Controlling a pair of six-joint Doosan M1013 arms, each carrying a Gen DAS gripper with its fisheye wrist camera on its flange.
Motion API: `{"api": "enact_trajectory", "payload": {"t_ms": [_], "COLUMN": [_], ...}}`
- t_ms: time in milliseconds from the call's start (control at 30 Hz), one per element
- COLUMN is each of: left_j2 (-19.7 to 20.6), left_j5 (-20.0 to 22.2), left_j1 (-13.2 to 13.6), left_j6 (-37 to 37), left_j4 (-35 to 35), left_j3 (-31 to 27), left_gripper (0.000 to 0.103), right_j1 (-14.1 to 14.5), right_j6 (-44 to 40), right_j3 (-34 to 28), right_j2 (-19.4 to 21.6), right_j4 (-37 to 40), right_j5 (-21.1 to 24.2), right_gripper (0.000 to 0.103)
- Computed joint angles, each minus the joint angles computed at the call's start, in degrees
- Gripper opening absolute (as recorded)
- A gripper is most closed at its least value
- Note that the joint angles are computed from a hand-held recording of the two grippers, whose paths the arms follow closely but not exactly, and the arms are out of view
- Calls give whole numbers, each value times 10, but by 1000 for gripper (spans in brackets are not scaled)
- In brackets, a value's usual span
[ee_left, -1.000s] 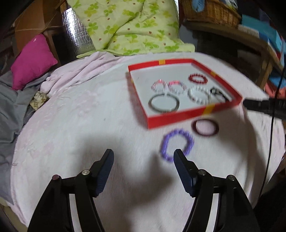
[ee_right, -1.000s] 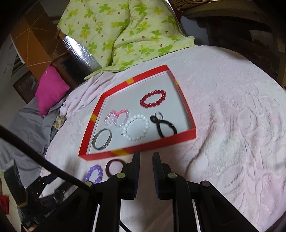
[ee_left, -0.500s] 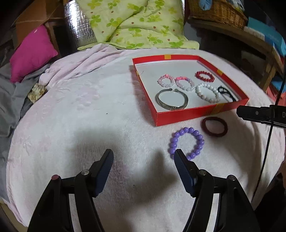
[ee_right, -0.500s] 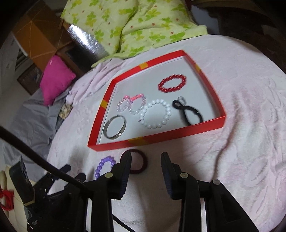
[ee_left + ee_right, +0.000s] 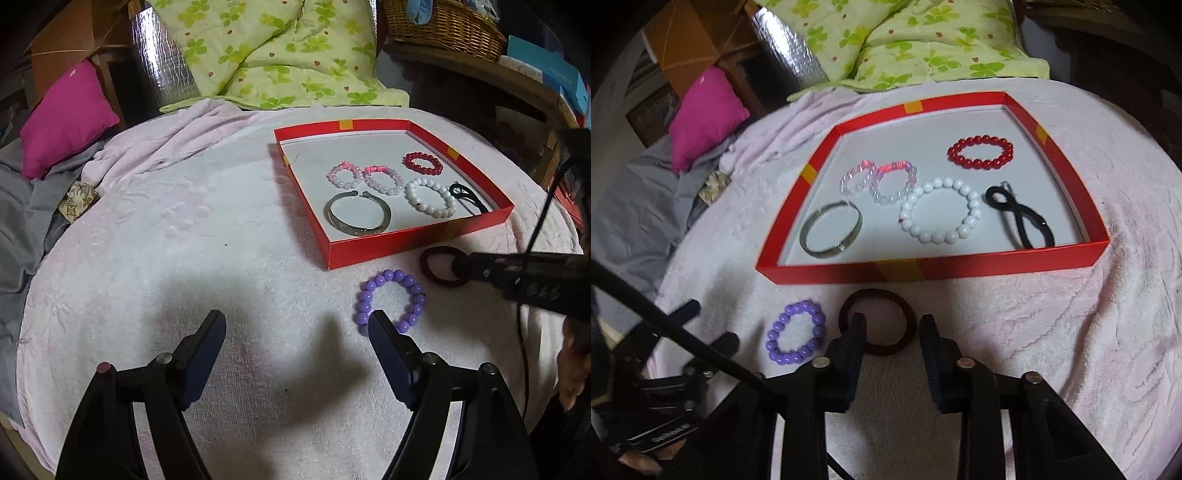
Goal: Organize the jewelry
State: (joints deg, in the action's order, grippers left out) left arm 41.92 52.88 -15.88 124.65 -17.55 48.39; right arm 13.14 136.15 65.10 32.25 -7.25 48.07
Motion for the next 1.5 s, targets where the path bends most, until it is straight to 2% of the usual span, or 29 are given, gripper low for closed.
{"api": "enact_trajectory", "payload": {"t_ms": [67, 233, 900, 1233, 1500], "left_j2": [-1, -5, -5, -4, 9], "left_j5": [-4, -12, -20, -14, 38], "left_j1": [-1, -5, -19, -22, -10], "left_j6": [-1, 2, 2, -1, 40], "left_j4": [5, 14, 36, 48, -47], "left_j3": [3, 10, 15, 15, -9], "left_gripper": [80, 80, 80, 80, 80], "right_j1": [4, 8, -14, -13, -15], "right_j6": [8, 18, 41, 35, 41], "right_j3": [-11, -10, 69, 55, 58], "right_j2": [9, 8, -47, -38, -38], "right_j4": [-22, -50, -32, -29, -25], "right_j5": [24, 31, 9, 33, 23], "right_gripper": [20, 13, 13, 13, 14]}}
